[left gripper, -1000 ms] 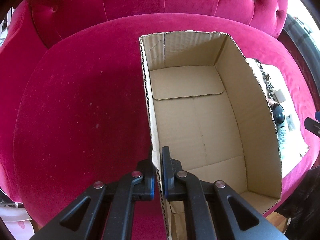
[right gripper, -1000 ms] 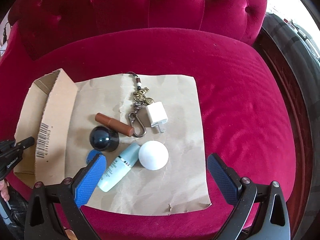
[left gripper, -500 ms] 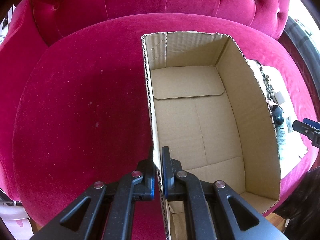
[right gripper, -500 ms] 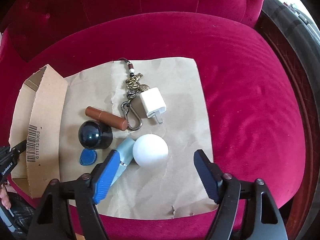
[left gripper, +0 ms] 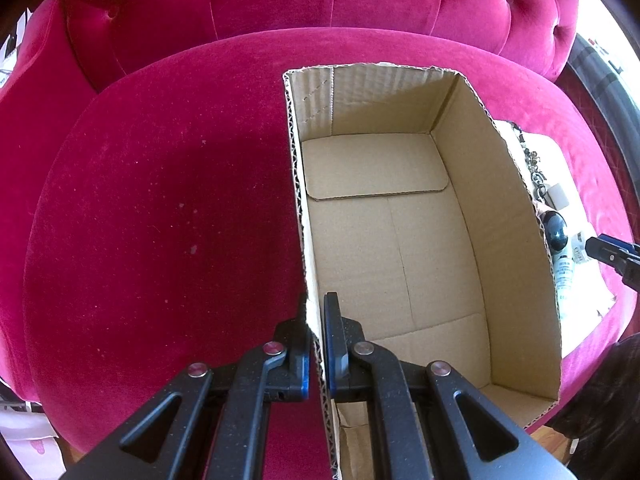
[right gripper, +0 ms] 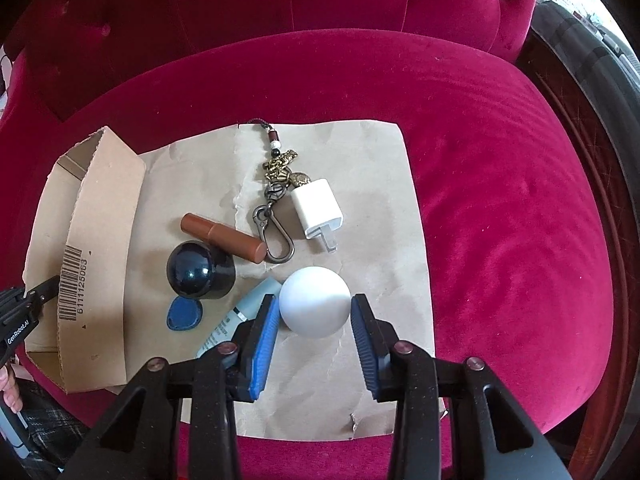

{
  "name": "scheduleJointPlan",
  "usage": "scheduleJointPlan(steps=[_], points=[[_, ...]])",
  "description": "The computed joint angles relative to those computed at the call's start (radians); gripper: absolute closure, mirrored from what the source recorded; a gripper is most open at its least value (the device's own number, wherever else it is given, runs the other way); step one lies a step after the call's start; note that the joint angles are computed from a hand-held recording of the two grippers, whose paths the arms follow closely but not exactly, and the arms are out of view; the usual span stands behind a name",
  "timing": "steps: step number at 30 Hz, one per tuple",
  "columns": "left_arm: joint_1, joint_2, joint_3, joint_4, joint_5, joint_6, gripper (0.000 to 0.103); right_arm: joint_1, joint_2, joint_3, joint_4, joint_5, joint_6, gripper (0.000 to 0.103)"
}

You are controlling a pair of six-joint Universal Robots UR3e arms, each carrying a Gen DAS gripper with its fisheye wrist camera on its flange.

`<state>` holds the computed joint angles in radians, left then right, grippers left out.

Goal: Organize rigid objects
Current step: 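Grasp the white ball with the right gripper while the left tool holds the box, then carry the white ball into the box and release it with the right gripper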

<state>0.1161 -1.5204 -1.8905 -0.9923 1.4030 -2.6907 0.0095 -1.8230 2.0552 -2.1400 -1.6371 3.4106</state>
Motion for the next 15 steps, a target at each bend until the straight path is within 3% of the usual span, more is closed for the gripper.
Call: scheduleJointPlan(steps=[15], points=[[0.039,0.005,-0.003,-0.017,-0.034,0.011,0.098,0.012,-0.061,-0.050,0.073,-0.014,0.006,0.064]])
